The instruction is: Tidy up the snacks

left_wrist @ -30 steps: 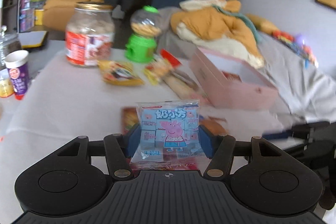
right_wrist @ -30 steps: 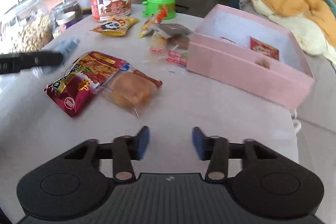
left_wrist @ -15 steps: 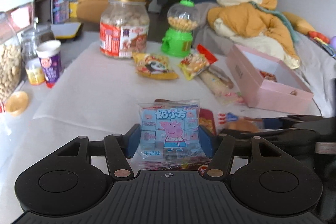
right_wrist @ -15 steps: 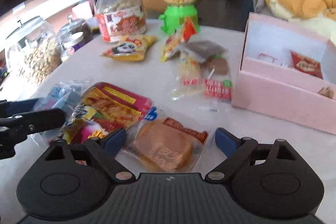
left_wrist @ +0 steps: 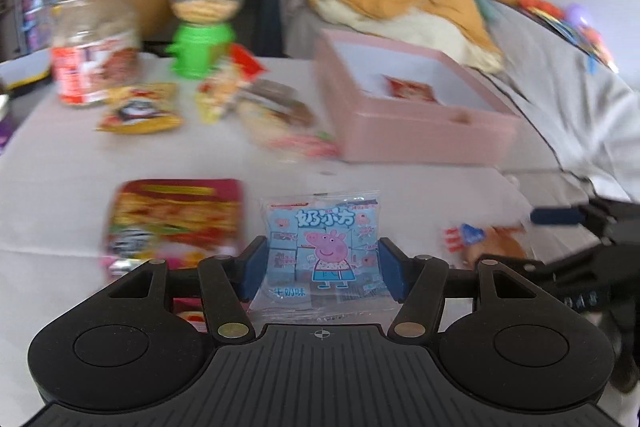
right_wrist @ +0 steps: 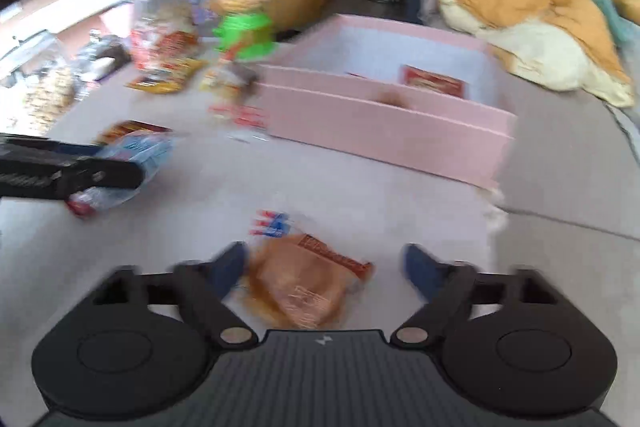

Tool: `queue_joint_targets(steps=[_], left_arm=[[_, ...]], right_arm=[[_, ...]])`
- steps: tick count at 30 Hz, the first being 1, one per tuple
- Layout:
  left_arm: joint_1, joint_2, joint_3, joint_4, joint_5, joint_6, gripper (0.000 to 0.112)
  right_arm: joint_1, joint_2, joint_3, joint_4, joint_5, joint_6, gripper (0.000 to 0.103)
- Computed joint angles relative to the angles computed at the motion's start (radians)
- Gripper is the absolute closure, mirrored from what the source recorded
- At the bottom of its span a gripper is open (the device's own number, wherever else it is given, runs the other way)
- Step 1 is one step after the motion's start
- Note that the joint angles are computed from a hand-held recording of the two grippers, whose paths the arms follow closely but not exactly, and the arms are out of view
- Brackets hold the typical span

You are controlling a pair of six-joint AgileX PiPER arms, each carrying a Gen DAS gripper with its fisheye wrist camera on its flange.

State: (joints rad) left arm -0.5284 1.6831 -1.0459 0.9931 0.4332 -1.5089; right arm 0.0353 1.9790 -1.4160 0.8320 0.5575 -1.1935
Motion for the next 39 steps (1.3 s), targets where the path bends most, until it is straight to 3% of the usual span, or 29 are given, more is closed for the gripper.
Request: queue_joint_targets(steps=[4, 5, 8, 10, 15, 20, 25, 29, 33, 39], left_arm=[[-0.028, 0.064, -0.045, -0.018, 0.008, 0.024, 0.048], [-0.032, 0.073, -0.046, -0.022, 0.006, 0.025, 0.048], [-0.059, 0.085, -0.040, 0.057, 0.034, -0.032, 0.047], [-0.057, 0.077, -0.025, 0.076, 0.025, -0.052, 0.047], [-0.065, 0.074, -0.028, 0.073, 0.051, -0.036, 0.047], [-0.079, 0.053, 0.012, 0.125, 0.073, -0.076, 0.047], [-0.083, 0.033, 0.058, 0.206, 0.061, -0.165, 0.047], [-0.114, 0.045, 0.085, 0.339, 0.092, -0.302, 0.045], [-0.129, 0.059, 0.076, 0.348, 0.119, -0.311, 0.044], [-0.138, 0.065, 0.093, 0.406, 0.130, -0.359, 0.043]], right_arm=[[-0.058, 0.075, -0.127, -0.071, 0.114, 0.103, 0.000], [-0.060, 0.080, -0.138, -0.091, 0.104, 0.138, 0.000], [-0.028, 0.045, -0.068, -0.150, -0.062, 0.194, 0.000], [-0.014, 0.023, -0.035, -0.137, -0.100, 0.169, 0.000], [0.012, -0.004, -0.023, -0.056, -0.024, 0.071, 0.000], [0.032, 0.079, -0.182, -0.068, 0.117, 0.274, 0.002], [0.078, 0.133, -0.250, -0.160, 0.117, 0.422, 0.007], [0.078, 0.126, -0.224, -0.253, 0.099, 0.445, 0.006], [0.065, 0.081, -0.140, -0.321, 0.023, 0.414, 0.004], [-0.005, 0.016, -0.042, -0.232, 0.031, 0.228, 0.002]])
